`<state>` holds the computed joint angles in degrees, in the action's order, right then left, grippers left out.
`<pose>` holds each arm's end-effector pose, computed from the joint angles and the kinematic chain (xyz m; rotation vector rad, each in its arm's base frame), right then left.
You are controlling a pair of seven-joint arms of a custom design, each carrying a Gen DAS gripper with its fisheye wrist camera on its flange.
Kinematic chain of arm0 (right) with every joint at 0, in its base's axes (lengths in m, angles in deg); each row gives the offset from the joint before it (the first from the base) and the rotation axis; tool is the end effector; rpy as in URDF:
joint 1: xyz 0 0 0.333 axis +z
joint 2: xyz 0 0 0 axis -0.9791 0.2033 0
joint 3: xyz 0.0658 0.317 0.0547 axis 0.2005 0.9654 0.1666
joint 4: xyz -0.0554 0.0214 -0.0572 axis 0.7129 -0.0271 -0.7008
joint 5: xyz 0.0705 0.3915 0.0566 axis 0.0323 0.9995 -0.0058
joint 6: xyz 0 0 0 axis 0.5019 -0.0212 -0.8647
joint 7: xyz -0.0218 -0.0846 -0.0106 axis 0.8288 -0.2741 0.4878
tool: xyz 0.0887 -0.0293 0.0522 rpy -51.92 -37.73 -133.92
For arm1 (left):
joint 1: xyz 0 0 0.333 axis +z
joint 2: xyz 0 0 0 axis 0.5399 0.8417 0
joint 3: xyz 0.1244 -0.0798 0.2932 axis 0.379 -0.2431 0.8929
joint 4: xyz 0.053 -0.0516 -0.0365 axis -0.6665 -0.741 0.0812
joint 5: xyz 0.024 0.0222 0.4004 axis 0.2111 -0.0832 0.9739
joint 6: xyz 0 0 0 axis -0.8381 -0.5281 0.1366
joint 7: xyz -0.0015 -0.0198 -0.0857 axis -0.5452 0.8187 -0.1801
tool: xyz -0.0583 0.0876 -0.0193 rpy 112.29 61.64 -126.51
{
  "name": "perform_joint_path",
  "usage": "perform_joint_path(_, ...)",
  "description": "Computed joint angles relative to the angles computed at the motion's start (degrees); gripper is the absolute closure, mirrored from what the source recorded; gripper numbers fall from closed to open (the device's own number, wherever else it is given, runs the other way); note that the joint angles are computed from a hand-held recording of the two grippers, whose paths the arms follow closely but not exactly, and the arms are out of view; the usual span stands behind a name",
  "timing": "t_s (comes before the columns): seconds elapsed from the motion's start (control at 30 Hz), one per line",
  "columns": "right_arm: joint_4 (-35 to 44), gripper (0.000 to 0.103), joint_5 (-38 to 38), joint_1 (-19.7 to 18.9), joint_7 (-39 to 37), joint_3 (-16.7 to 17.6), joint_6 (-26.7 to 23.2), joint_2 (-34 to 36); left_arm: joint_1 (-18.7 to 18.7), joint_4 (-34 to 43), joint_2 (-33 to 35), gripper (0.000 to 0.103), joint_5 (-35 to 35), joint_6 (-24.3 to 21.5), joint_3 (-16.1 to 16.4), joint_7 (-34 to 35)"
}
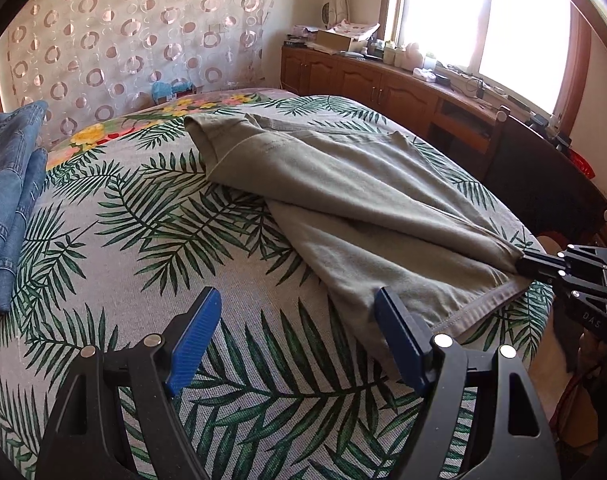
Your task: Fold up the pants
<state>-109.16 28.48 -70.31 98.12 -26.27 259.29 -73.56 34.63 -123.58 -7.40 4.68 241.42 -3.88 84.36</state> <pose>0.5634 0.2066 0.4485 -1.9283 1.2295 -0.6086 0.6710 -0.1150 0.4204 -1.6251 2.0028 -0.8941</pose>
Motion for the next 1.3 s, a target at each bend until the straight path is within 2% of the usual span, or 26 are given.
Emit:
perform_joint_path(0.03, -0.19, 0.098, -2.96, 1.49, 2.91, -2.23, -1.54, -0.36, -0.13, 0.04, 0.11, 0.023, 0.16, -0.18, 0.16, -0.14)
perform_joint_path(0.1, 0.74, 0.098, -4.91, 2.46, 4.66, -4.03, -3.2, -0.03, -0.67, 0.12, 0.22, 0.023, 0.78, -0.58, 0.76, -0.7)
perform_joint_path(0.2, 2.56, 0.097, 2.13, 0.87, -1.02, -2.83, -6.06, -0.11, -0.36, -0.19, 0.16, 0.023, 0.69, 0.02, 0.35, -0.39)
perform_joint_path(0.23, 2.81, 0.092, 4.88, 0.58, -3.16, -2.84, -7.12, -0.57, -0.37, -0.2, 0.16, 0.023, 0.74, -0.05, 0.42, -0.52)
perform_joint_path(0.37, 4.0, 0.08, 10.13, 1.63, -7.28, -4.91, -8.35, -0.73, 2.59, -0.96, 0.04, 0.023, -2.6, 1.25, -2.84, 2.04)
perform_joint_path(0.43, 4.48, 0.077, 7.78, 3.24, -5.29, -7.09, -7.94, -0.73, 4.27, -2.12, -0.35, 0.023, -4.89, 4.15, -4.75, 3.15)
perform_joint_path(0.5, 6.04, 0.077, 6.66, 3.77, -5.1, -8.0, -8.3, -0.24, 7.86, -3.03, -0.45, 0.023, -7.89, 6.57, -8.69, 5.03)
perform_joint_path(0.63, 10.57, 0.076, 2.01, 4.65, -2.46, -8.94, -8.98, 2.22, 10.88, -4.0, -0.7, 0.023, -9.15, 9.29, -11.64, 5.28)
perform_joint_path(0.67, 11.83, 0.077, 1.4, 4.39, -2.23, -8.57, -9.32, 3.05, 11.02, -4.11, -0.77, 0.023, -8.86, 9.65, -11.6, 4.85)
perform_joint_path(0.77, 16.67, 0.077, -2.61, 4.17, 0.14, -8.1, -11.02, 6.31, 7.36, -4.09, -1.41, 0.023, -6.09, 9.85, -6.78, 1.26)
perform_joint_path(0.8, 18.2, 0.077, -4.05, 4.13, 0.86, -7.88, -11.46, 7.45, 7.0, -4.08, -1.59, 0.023, -5.34, 9.77, -6.13, 0.47)
perform_joint_path(0.97, 27.28, 0.076, -13.41, 4.84, 6.97, -8.31, -15.8, 13.52, 9.59, -4.23, -2.75, 0.023, -3.59, 10.39, -7.87, -0.2)
perform_joint_path(1.2, 42.81, 0.076, -24.29, 6.52, 14.69, -9.84, -25.88, 23.25, 8.16, -3.01, -3.3, 0.023, -0.56, 11.36, -4.9, -2.67)
perform_joint_path(1.23, 45.1, 0.076, -26.16, 7.33, 16.53, -10.91, -27.18, 24.71, 8.13, -2.97, -3.4, 0.023, -0.2, 11.64, -4.59, -3.12)
perform_joint_path(1.3, 49.06, 0.076, -28.37, 7.94, 19.37, -11.65, -29.55, 27.22, 9.05, -2.87, -3.45, 0.023, 0.27, 11.72, -5.17, -3.58)
